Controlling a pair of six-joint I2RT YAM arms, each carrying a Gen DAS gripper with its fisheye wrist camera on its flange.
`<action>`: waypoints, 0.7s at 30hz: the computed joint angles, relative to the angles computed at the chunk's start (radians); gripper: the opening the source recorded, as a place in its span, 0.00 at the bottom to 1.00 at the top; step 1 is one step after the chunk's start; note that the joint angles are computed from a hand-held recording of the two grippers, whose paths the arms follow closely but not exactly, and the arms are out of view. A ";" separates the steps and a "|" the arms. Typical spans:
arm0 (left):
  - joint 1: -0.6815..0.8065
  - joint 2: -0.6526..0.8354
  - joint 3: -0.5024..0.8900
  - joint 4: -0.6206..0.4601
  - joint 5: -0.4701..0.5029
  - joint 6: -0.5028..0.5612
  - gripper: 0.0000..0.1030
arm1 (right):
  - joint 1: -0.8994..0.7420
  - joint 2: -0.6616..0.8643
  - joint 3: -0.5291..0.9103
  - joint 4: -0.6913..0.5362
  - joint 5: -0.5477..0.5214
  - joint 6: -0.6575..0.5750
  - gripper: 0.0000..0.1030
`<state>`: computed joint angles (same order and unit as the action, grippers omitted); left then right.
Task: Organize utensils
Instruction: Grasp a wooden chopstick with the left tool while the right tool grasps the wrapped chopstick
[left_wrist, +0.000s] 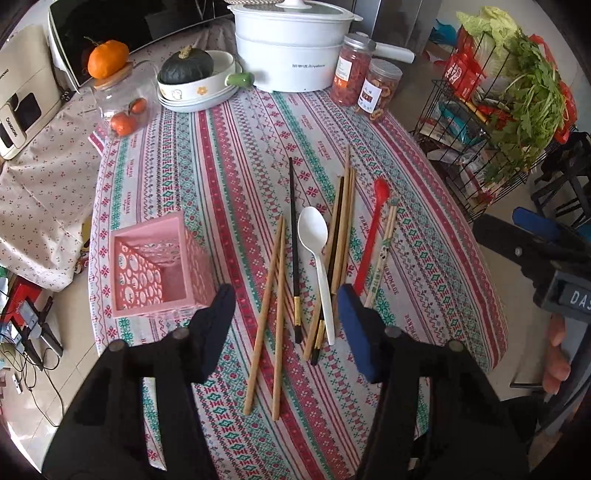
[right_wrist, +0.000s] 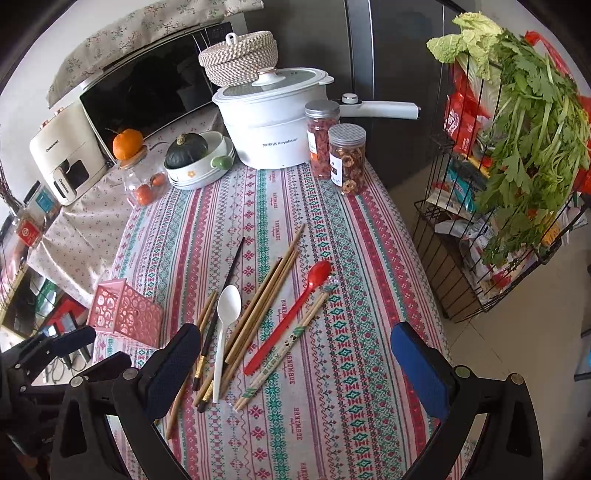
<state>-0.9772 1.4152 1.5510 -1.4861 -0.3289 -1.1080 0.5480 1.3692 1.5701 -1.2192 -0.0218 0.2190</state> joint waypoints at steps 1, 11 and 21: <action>0.031 0.021 -0.012 0.018 0.031 0.028 0.40 | -0.023 0.016 -0.007 -0.003 -0.020 -0.016 1.00; 0.215 0.141 -0.144 0.146 0.154 0.154 0.12 | -0.162 0.110 -0.069 -0.001 -0.084 -0.047 1.00; 0.236 0.216 -0.156 0.151 0.154 0.148 0.09 | -0.180 0.133 -0.080 0.010 -0.076 -0.062 1.00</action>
<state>-0.7415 1.6315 1.3949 -1.3354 -0.1749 -0.9604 0.3684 1.5025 1.4901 -1.2091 -0.0979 0.1568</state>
